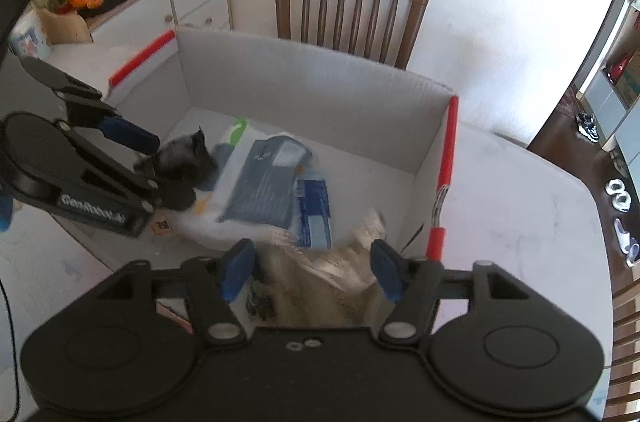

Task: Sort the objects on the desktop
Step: 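Open both grippers to drop the black snack and foil bag into the box, then withdraw both grippers from the box toward the items on the placemat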

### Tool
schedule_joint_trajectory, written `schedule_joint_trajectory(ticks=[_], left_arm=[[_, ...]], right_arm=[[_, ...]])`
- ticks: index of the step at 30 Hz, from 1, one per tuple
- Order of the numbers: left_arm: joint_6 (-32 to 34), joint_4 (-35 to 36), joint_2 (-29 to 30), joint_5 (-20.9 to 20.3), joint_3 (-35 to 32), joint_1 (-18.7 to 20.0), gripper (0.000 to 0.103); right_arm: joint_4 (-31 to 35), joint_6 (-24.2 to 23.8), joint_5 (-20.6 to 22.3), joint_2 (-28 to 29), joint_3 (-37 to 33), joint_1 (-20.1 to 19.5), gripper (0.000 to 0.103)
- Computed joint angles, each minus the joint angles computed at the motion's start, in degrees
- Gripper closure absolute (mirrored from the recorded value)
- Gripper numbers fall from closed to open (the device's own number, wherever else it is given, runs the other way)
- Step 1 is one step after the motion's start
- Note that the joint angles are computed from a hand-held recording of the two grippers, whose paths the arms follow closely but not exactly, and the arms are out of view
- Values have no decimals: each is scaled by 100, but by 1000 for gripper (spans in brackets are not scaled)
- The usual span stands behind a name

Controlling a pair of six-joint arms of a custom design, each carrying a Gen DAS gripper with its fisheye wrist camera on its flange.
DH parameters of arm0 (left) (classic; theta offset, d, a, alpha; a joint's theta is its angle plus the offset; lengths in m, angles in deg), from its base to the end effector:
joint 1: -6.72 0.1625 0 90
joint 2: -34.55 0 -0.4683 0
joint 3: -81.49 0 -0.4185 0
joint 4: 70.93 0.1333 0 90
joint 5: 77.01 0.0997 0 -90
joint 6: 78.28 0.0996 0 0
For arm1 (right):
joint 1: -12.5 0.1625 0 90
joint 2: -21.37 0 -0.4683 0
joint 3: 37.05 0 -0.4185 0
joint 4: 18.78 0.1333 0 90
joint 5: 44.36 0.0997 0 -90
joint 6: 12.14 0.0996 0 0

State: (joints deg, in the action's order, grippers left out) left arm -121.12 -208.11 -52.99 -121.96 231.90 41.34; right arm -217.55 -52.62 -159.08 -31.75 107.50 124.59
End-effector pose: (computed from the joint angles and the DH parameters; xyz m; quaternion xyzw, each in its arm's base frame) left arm -0.1211 -0.3313 0.1632 0.1519 0.9039 -0.2044 0.3437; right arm 0.2326 -0.3294 0.0621 0.4739 -0.8420 0.1115 0.2324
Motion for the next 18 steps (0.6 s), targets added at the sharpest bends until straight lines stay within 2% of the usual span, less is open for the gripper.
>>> schedule_joint_trajectory(ticks=[1, 2, 18], left_arm=[[-99, 79, 5, 42, -1, -64, 25], [-162, 141, -10, 78, -1, -102, 24], [-920, 1133, -623, 117, -30, -702, 24]], right_arm=[[-15, 1, 3, -24, 11, 13, 38], [-11, 4, 20, -56, 22, 21, 38], [212, 214, 70, -602, 216, 272, 38]])
